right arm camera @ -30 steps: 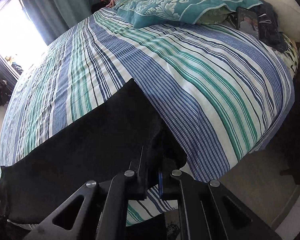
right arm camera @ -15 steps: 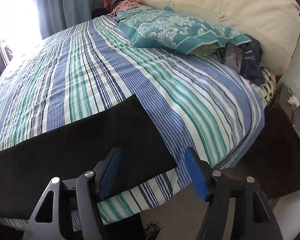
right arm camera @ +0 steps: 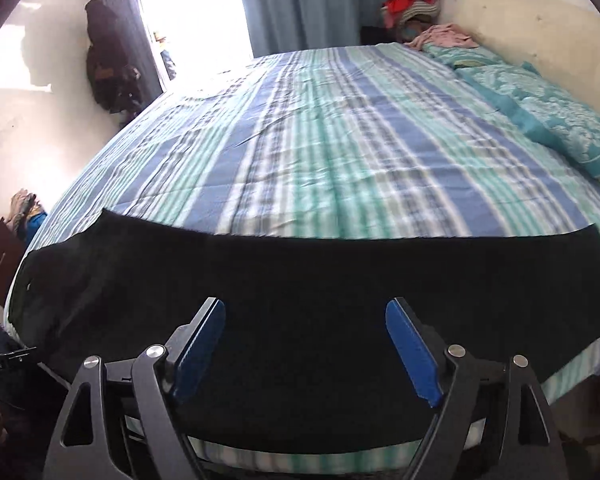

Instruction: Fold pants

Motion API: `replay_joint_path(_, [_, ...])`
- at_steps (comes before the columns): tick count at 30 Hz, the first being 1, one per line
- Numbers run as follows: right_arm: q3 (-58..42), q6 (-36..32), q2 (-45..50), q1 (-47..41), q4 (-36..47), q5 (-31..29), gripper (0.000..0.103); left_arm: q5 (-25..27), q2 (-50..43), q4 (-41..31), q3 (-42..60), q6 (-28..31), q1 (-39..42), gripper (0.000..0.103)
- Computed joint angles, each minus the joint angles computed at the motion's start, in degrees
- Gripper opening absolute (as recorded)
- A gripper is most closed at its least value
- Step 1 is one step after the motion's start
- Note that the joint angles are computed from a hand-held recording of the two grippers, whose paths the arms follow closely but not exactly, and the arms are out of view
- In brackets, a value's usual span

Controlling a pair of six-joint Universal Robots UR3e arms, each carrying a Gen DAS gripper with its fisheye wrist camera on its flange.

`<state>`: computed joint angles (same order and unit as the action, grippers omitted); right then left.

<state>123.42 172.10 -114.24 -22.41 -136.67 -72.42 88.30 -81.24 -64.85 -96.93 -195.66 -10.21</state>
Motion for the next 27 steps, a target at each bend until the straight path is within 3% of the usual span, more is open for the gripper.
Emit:
replay_joint_path(1, [0.81, 2.66, 3.11, 4.72, -4.15, -1.94, 0.083, 1.47, 1.76, 0.89, -0.31, 0.55, -0.08, 0.075])
replay_joint_path(3, [1.53, 5.98, 9.06, 12.78, -10.31, -7.2, 0.083, 4.63, 3.76, 5.83, -1.58, 1.26, 0.05, 0.091])
replay_joint_path(5, [1.75, 5.76, 13.66, 17.77, -12.02, -10.89, 0.084, 7.1, 1.47, 10.71, -0.31, 1.96, 0.11, 0.094])
replay_joint_path(7, [4.65, 4.23, 14.35, 21.02, -18.13, -15.57, 0.086, 6.4, -3.42, 14.69, 2.12, 3.58, 1.0, 0.094])
replay_joint_path(11, [7.5, 4.06, 12.8, 17.6, -19.31, -11.9, 0.096, 9.54, -16.09, 20.04, 7.71, 5.71, 0.27, 0.094])
replay_joint_path(14, [10.37, 3.23, 13.0, 17.06, -24.3, -10.5, 0.103, 12.93, -21.31, 17.18, 9.36, 4.06, -0.33, 0.094])
replay_joint_path(16, [11.18, 3.91, 14.02, 18.28, -27.36, -11.84, 0.103, 13.57, -18.61, 20.78, 1.69, 4.62, 0.06, 0.094])
replay_joint_path(18, [11.81, 4.13, 13.63, 17.92, -28.05, -11.24, 0.103, 19.08, -17.37, 23.77, -1.96, 5.48, -2.7, 0.102])
replay_joint_path(22, [10.92, 4.83, 15.0, 18.69, -28.75, -12.11, 0.103, 18.21, -17.52, 21.37, -0.83, 3.39, -2.39, 0.103])
replay_joint_path(25, [10.04, 5.61, 15.46, 19.43, -28.01, -13.13, 0.103, 18.95, -18.07, 25.13, -2.62, 4.68, -2.39, 0.103])
replay_joint_path(27, [7.47, 5.15, 15.22, 19.43, -23.16, -13.18, 0.103, 19.03, -18.99, 26.56, -2.43, 5.08, -2.33, 0.103])
